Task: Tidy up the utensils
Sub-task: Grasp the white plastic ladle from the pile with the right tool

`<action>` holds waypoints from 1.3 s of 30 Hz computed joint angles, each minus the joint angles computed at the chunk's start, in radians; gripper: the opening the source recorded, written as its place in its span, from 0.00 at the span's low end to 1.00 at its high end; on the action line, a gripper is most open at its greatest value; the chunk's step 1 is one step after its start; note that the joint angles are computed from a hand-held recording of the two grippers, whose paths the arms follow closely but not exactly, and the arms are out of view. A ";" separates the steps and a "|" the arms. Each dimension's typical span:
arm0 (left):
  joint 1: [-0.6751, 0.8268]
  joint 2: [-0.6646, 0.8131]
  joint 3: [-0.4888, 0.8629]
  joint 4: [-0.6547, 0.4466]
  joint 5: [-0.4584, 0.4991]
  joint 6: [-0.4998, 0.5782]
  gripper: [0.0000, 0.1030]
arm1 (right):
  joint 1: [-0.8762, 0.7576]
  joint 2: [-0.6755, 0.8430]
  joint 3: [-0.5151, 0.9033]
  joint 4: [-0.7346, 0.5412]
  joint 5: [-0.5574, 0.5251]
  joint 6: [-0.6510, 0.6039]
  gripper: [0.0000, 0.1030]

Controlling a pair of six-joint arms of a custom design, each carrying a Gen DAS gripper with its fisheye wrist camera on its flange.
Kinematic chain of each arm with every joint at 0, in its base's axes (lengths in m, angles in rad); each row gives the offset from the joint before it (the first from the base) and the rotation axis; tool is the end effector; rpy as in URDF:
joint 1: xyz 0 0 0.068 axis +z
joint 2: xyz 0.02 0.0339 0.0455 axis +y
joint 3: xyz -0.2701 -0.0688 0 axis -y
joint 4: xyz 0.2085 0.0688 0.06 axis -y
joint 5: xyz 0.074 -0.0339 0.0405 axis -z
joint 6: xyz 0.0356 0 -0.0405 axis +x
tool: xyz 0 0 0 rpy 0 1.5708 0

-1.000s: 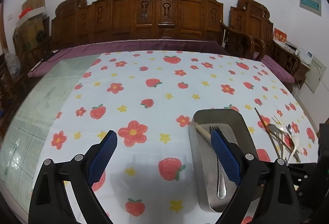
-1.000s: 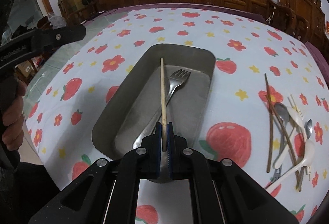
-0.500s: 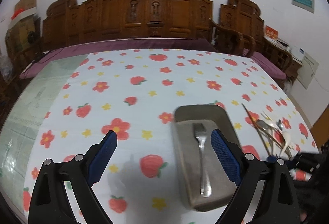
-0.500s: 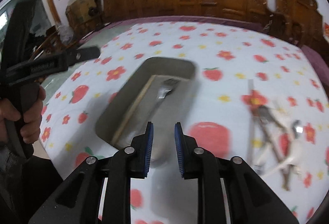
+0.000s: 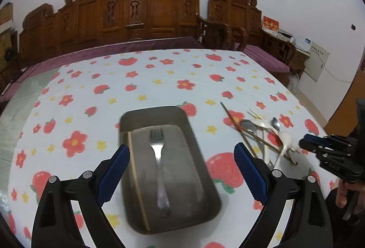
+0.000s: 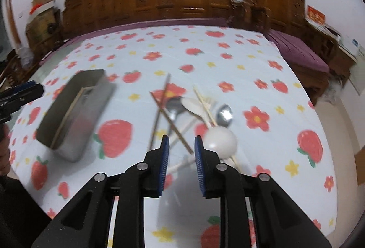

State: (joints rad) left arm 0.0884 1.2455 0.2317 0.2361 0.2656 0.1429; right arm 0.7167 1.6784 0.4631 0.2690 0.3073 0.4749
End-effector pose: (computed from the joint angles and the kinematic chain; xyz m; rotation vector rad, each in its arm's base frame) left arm 0.1722 0.0059 0.1481 0.1929 2.3146 -0.1957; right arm 0.1887 0.1501 0.1199 -0.1743 2.4530 0.1301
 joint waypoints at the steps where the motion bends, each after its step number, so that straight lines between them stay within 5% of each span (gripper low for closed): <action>1: -0.032 -0.001 -0.011 0.017 -0.020 -0.017 0.86 | -0.013 0.024 -0.008 0.023 -0.006 0.001 0.33; 10: -0.211 0.041 -0.064 0.124 -0.111 -0.124 0.86 | -0.083 0.231 -0.021 0.198 -0.098 0.044 0.34; 27: -0.313 0.091 -0.091 0.194 -0.166 -0.163 0.86 | -0.130 0.359 0.042 0.261 -0.125 0.087 0.33; 39: -0.397 0.148 -0.101 0.248 -0.226 -0.190 0.86 | -0.145 0.322 -0.010 0.315 -0.136 0.078 0.08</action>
State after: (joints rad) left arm -0.3082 1.3932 0.1310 0.4838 0.0393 -0.0471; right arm 0.5716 2.0006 0.4531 0.5840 0.1710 0.5525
